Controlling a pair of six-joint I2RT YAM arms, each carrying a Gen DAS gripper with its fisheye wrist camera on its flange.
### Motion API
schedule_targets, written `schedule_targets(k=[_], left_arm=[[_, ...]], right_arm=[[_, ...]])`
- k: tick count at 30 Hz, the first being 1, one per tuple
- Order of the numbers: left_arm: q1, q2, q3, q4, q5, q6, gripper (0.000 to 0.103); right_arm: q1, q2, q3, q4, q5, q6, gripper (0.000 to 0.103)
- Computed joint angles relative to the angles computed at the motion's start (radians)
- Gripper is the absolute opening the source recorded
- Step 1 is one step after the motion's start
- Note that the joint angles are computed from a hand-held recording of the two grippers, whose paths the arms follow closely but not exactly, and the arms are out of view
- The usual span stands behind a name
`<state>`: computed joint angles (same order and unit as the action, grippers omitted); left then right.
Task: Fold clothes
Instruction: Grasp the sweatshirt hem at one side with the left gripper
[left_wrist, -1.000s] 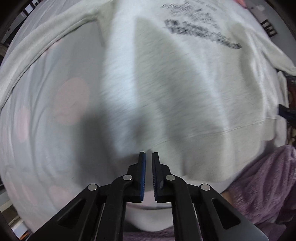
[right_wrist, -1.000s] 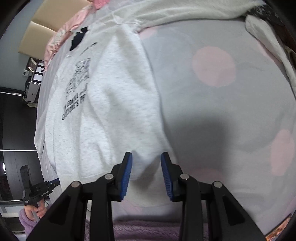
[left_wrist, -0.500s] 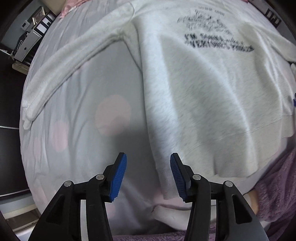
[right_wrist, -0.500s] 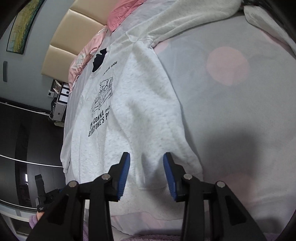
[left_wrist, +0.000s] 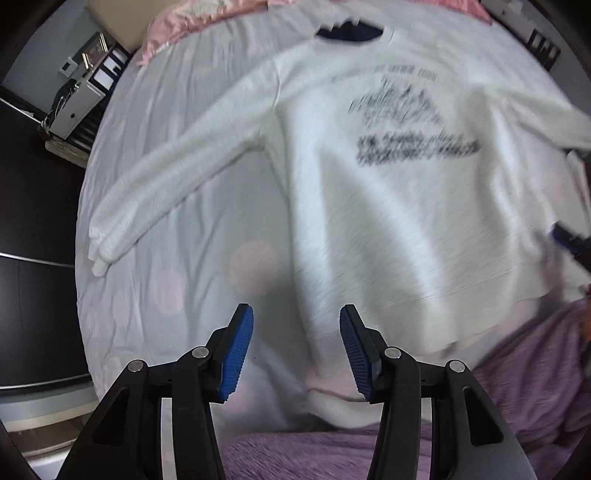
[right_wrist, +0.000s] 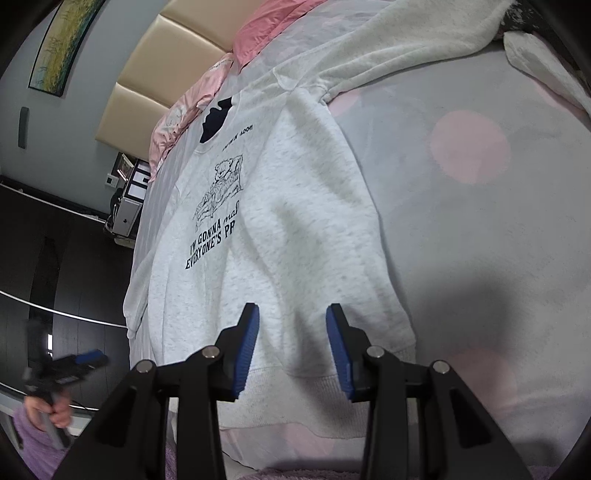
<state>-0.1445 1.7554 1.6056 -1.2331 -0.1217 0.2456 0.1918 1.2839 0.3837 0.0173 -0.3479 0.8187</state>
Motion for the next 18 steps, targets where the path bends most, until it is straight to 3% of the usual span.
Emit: schedule_targets(k=[4, 7, 11, 15, 18], left_arm=[[-0.051, 0.032, 0.155, -0.129, 0.140, -0.157, 0.051], [-0.027, 0.020, 0.131, -0.118, 0.265, -0.227, 0.051], [0.021, 0.002, -0.054, 0.059, 0.294, -0.224, 0.051], [0.085, -0.023, -0.272, 0.312, 0.236, -0.129, 0.051], [0.137, 0.009, -0.365, 0.427, 0.222, -0.098, 0.051]], right_arm=[[-0.003, -0.016, -0.006, -0.007, -0.004, 0.004, 0.037], [-0.002, -0.034, -0.012, -0.016, -0.005, 0.012, 0.037], [0.007, -0.062, -0.019, -0.030, -0.003, 0.011, 0.037], [0.008, -0.072, -0.028, -0.022, -0.011, 0.012, 0.037], [0.020, -0.064, -0.019, -0.028, 0.002, 0.011, 0.037]])
